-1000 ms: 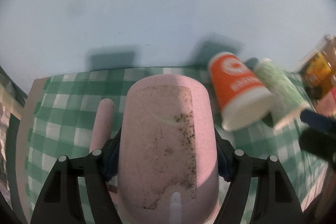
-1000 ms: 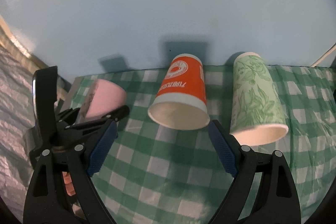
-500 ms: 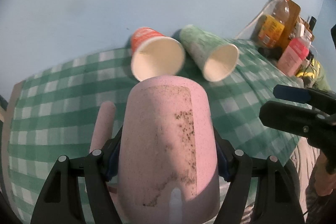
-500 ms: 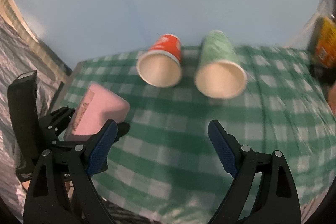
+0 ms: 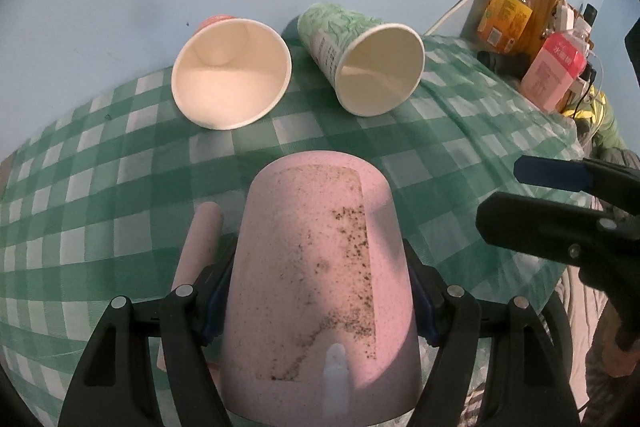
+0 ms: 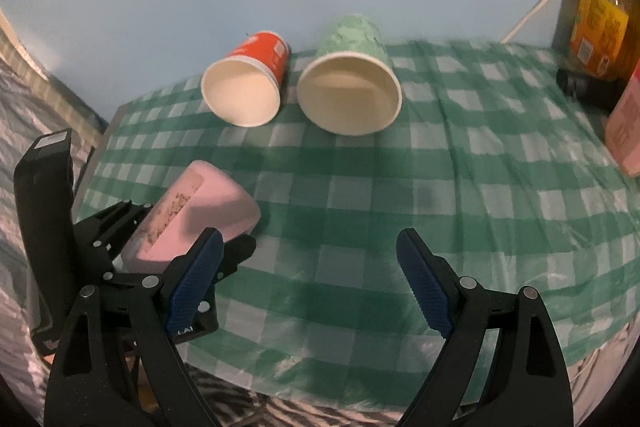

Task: Flip cup upside down
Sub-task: 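Lift the pink mug with the right gripper and rotate it base-up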

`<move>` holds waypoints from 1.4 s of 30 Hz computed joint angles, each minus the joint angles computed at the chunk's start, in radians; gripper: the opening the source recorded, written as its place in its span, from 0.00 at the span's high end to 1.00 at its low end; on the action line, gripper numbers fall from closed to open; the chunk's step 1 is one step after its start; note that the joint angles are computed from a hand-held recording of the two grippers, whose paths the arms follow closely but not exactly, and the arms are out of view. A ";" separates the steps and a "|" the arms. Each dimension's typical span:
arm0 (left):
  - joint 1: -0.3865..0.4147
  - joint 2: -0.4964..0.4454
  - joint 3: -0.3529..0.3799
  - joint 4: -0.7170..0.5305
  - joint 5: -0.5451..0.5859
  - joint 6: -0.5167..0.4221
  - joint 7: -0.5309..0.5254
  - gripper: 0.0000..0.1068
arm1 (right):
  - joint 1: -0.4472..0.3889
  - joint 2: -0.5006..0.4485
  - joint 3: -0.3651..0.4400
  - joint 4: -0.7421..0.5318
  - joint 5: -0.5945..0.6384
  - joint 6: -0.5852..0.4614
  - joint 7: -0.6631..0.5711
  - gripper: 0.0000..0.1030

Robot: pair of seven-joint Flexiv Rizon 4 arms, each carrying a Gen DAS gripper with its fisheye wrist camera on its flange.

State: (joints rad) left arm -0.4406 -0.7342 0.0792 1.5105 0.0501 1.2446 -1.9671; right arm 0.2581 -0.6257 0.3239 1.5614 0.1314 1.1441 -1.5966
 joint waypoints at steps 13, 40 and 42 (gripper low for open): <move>-0.015 0.019 0.015 -0.025 0.064 -0.077 -0.032 0.24 | -0.004 -0.003 0.004 -0.017 0.015 -0.020 -0.008 0.15; 0.013 0.175 0.172 0.182 0.224 0.059 -0.259 0.16 | 0.099 -0.061 -0.012 -0.159 0.003 -0.192 0.111 0.15; 0.028 0.167 0.161 0.186 0.226 0.075 -0.260 0.16 | 0.108 -0.087 -0.013 -0.194 0.005 -0.229 0.125 0.15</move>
